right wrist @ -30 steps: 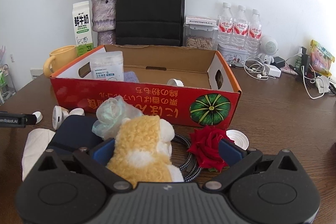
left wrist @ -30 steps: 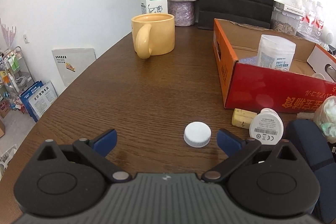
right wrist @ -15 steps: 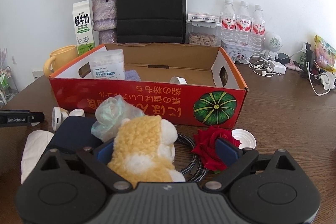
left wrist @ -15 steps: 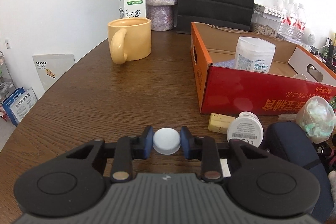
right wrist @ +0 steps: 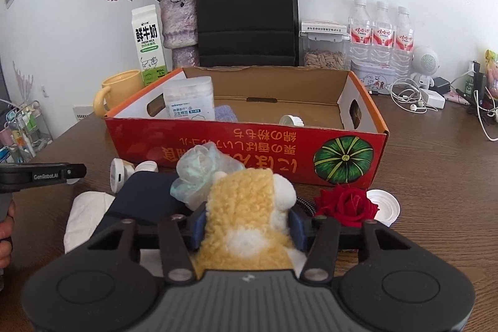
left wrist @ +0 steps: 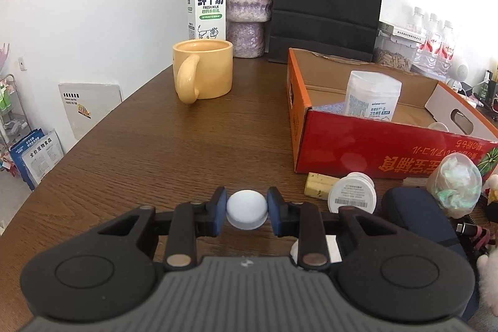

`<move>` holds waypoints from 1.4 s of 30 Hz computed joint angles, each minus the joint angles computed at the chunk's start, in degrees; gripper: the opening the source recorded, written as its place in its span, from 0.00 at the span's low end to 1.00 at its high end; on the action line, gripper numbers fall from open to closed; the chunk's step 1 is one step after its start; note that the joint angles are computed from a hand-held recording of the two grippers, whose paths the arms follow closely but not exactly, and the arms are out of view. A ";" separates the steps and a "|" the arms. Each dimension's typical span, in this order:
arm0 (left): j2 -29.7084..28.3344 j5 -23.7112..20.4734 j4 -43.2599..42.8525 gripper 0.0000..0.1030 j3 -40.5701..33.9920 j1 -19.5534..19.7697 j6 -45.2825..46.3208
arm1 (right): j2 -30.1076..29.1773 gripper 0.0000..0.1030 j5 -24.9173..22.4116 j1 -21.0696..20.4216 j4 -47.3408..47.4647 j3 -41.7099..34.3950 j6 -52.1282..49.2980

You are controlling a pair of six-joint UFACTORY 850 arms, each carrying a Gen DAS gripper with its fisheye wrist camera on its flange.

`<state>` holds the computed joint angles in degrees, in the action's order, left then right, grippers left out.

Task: Organize objects
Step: 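Carry the cap into the box with the left gripper while the right gripper carries the sheep plush there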

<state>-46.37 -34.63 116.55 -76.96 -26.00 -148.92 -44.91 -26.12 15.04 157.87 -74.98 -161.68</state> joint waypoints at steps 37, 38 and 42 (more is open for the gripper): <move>-0.07 -3.77 -1.09 0.28 -8.86 -7.28 5.32 | 4.45 0.47 -11.04 -3.77 -0.09 2.52 2.65; -0.58 -3.46 -1.33 0.28 -9.90 -7.20 5.81 | 4.06 0.47 -10.92 -3.87 -0.25 1.71 2.93; -2.84 -1.89 -1.96 0.28 -14.42 -6.65 7.32 | 2.17 0.47 -10.34 -4.15 -0.83 -1.97 3.97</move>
<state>-49.21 -36.52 114.59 -91.38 -32.65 -141.60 -42.74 -36.46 10.89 157.04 -76.95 -157.70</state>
